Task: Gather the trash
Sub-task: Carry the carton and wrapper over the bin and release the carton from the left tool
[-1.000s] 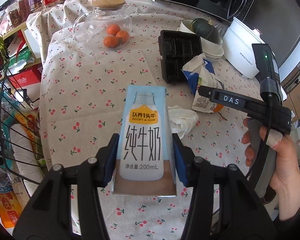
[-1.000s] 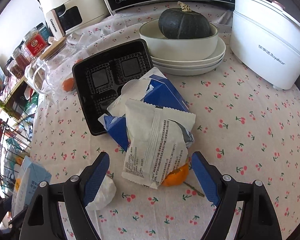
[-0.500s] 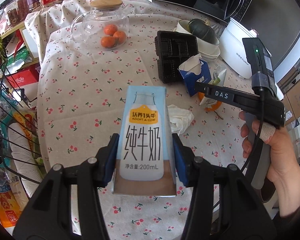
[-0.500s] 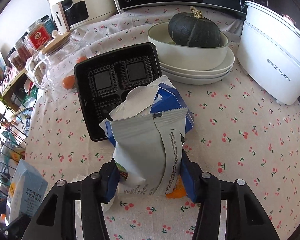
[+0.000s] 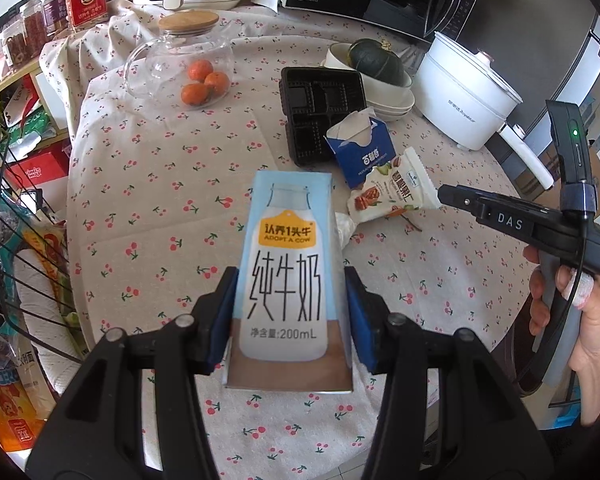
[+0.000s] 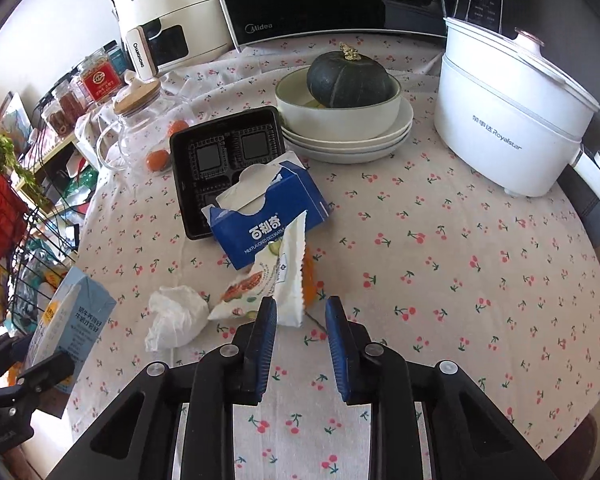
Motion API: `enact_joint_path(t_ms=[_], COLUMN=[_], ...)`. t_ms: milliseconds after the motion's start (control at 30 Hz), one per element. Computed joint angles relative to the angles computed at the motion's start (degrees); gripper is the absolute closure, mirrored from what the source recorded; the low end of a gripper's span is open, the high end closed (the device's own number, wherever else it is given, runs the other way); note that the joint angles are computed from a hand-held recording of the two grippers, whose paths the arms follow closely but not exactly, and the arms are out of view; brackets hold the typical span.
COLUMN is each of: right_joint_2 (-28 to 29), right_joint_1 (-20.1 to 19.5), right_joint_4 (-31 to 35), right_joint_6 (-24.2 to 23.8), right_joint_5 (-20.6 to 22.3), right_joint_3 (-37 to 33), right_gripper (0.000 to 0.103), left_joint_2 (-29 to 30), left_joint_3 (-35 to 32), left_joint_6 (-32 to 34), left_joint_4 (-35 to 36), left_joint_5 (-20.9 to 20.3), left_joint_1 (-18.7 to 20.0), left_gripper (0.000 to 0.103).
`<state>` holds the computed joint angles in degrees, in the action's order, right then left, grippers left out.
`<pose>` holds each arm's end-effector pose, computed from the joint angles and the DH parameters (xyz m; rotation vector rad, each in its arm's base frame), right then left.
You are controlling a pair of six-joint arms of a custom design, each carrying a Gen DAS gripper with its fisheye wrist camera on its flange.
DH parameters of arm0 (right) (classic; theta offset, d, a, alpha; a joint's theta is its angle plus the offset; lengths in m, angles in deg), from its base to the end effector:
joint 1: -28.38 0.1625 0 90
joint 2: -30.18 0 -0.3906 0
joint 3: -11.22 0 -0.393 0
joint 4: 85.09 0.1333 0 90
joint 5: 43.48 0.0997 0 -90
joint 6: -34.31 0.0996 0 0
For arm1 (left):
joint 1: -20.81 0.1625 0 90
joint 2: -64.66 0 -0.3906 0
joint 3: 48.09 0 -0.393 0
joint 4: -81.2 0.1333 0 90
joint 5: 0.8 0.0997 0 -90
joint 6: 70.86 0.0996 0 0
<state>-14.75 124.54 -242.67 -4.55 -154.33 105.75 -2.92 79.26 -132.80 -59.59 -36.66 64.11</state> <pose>0.1675 -0.6405 0.0813 0.9590 -2.5189 0.2695 -0.1707 -0.4549 0.1108 -0.2164 2.3236 -0.8612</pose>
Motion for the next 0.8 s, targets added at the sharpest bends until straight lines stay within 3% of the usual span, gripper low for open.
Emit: enact_joint_path(t_ms=[33, 67, 133, 333, 433, 500, 567, 667, 800], right_joint_2=[-0.5, -0.6, -0.7, 1.4, 3.2, 4.2, 5.0, 4.7, 2.0], right_joint_1=[-0.3, -0.4, -0.7, -1.8, -2.1, -2.2, -1.9, -1.3, -1.6], right_joint_4=[0.6, 0.3, -0.9, 2.3, 3.7, 4.6, 5.2, 4.0, 5.1], right_joint_6=[1.0, 2.0, 3.5, 8.9, 10.0, 10.8, 10.8, 9.1, 8.3], right_joint_5=[-0.1, -0.6, -0.6, 2.5, 3.7, 4.8, 4.9, 3.8, 4.2], right_joint_3=[0.2, 0.3, 0.5, -2.4, -3.9, -4.6, -5.0, -4.1, -2.8], right_gripper=[0.064, 0.046, 0.036, 0.036, 0.044, 0.061, 0.085, 0.092, 0.092], left_joint_2=[-0.1, -0.1, -0.2, 0.5, 0.8, 1.2, 1.5, 1.7, 2.0], left_joint_3=[0.1, 0.2, 0.3, -0.3, -0.6, -0.8, -1.0, -1.1, -1.2], left_joint_6=[0.0, -0.2, -0.1, 1.0, 1.3, 1.6, 1.8, 2.1, 2.4], left_joint_4=[-0.3, -0.7, -1.5, -2.6, -3.0, -3.3, -3.3, -3.2, -3.3], left_joint_5=[-0.1, -0.2, -0.5, -1.1, -1.2, -1.4, -1.5, -1.5, -1.0], left_joint_1=[0.0, 0.1, 0.3, 0.9, 1.3, 1.5, 1.6, 1.4, 0.9], left_gripper=[0.05, 0.05, 0.05, 0.05, 0.05, 0.05, 0.05, 0.05, 0.05])
